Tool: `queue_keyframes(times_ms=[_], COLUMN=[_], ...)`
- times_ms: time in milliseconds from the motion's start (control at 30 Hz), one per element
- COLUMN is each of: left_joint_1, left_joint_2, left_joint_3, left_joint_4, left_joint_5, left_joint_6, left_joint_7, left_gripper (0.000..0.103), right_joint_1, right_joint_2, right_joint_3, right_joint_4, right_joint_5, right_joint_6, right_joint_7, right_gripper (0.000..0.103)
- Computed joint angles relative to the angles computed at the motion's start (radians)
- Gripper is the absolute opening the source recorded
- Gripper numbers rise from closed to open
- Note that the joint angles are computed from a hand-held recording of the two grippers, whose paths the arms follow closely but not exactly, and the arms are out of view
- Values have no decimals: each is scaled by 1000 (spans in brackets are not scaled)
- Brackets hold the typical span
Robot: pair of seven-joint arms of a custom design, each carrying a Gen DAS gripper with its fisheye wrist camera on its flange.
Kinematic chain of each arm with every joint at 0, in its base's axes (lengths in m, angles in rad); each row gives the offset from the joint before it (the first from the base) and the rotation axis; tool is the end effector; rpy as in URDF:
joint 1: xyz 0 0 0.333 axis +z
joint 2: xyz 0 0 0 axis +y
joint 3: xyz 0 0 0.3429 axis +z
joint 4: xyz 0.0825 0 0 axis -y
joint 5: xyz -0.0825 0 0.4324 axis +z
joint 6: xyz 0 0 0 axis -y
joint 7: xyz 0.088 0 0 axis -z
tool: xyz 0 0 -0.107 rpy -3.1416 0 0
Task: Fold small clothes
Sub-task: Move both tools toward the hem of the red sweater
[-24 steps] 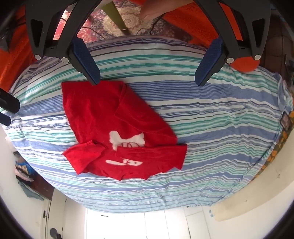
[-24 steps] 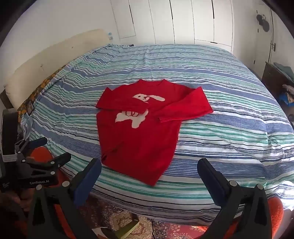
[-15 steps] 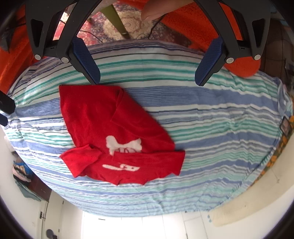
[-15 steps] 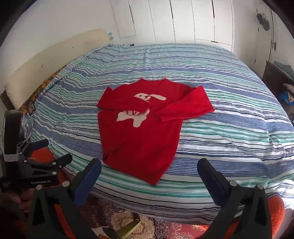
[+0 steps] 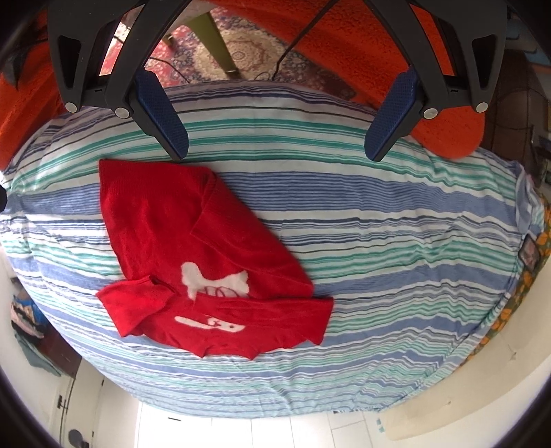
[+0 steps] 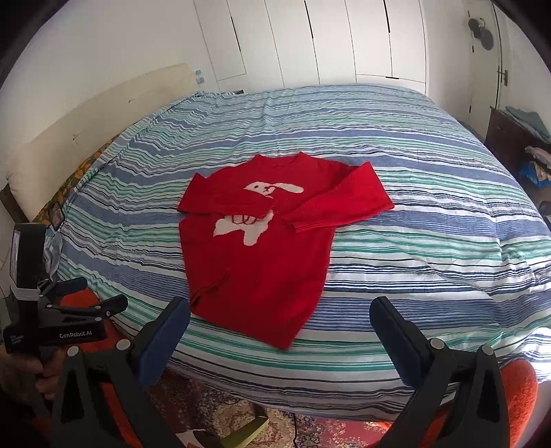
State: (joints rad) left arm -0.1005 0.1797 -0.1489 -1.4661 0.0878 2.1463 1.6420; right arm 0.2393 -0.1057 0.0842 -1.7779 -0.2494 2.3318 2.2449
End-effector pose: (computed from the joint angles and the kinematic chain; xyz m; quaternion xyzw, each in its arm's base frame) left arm 0.6893 -0.1612 0.6552 -0.5588 0.7907 -0.1720 0.1817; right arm 0.5879 0.1958 0.6907 -0.5812 0.7386 -0.2032 0.2747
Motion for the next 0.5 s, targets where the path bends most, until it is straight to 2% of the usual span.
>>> queue_keyframes(times_ms=[200,500], left_joint_1=[-17,-26], left_joint_2=[8,12], left_joint_3=[5,9], left_joint_4=[6,4], left_joint_5=[74,139], left_joint_6=[-1,-3], left_joint_7=[-21,-41], left_gripper=[102,102], right_joint_1=[-2,-2], right_joint_2=[0,3], right_joint_3=[0,-3], right_joint_4=[-3,-12], right_joint_5=[-6,8], right_joint_6=[-13,14], right_joint_7=[3,0], right_gripper=[103,103])
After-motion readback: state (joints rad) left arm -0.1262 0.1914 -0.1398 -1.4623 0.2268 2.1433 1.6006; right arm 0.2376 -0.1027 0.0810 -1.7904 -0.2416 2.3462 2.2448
